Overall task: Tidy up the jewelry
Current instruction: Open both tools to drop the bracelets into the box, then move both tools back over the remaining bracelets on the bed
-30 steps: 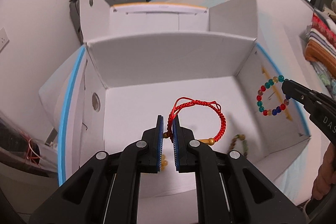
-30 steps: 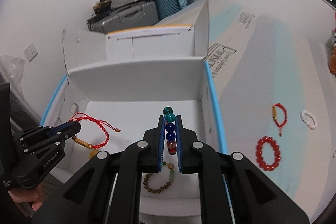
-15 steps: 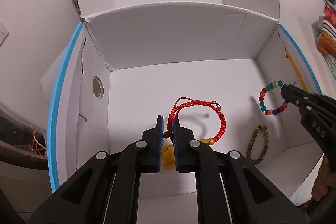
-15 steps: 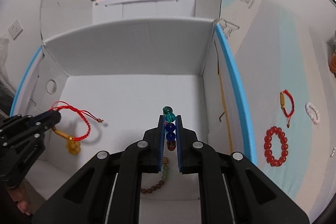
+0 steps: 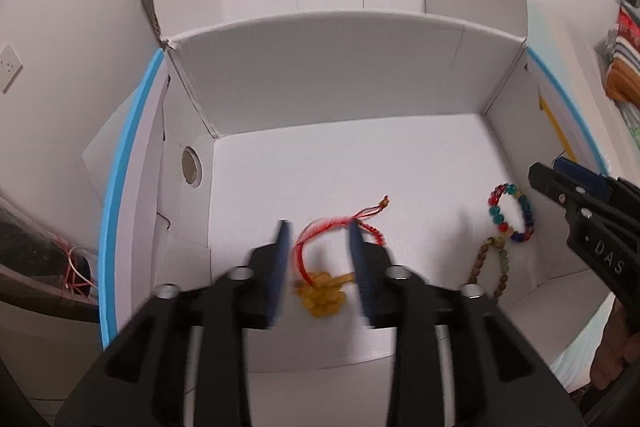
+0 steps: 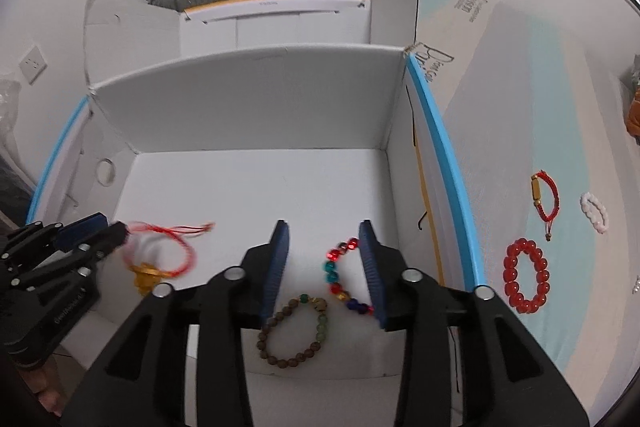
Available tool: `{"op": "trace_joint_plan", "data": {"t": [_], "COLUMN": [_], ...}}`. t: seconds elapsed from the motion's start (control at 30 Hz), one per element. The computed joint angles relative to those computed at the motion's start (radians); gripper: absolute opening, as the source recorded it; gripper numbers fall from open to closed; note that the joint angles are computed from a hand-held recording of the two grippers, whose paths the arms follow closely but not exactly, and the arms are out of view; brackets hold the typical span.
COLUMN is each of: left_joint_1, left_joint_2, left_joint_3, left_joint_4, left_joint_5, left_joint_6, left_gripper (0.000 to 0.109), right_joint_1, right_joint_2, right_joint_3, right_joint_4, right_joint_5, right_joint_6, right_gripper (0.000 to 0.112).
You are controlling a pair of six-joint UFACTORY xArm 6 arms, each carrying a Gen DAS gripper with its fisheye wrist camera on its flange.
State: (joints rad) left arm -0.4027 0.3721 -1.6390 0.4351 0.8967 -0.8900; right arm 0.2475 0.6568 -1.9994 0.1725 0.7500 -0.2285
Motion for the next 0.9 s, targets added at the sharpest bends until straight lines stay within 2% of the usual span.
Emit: {"op": "trace_joint_plan", "data": {"t": [0.1,0.33,0.47,0.6,0.9], "left_joint_1": [-0.008,-0.036,-0.055,-0.078,-0.161], "left_joint_2": [-0.027,-0.077,-0.1,-0.119,-0.126], "left_joint_3": [0.027,0.054,0.067,0.078,0.052], "left_joint_4": [0.035,0.115,0.144,0.171,0.242], "left_joint_5": [-0.021,-0.018,-0.021,-0.03,-0.004], "left_joint_6": [-0.036,-0.104,-0.123,-0.156,-0.211], "left_gripper": [0.059,0.078,0.087,0.095,0.097], "right_joint_1": [0.001,-0.016,-0.031,-0.053,-0.122], "right_joint_2": [-0.056,-0.14,-0.201,-0.249,-0.38], "right_joint_3": [0.081,0.166,0.25,0.311,0.471], "right_joint_4": [0.007,0.074,0.042,0.006,-0.01], "right_joint_5": [-0.078,-0.146,-0.218,-0.256,-0.329], "right_joint_6": [-0.006,-0.046,-0.019,0.018,0.036], "right_gripper": [0.064,0.082,0.094,0.095,0.095]}}
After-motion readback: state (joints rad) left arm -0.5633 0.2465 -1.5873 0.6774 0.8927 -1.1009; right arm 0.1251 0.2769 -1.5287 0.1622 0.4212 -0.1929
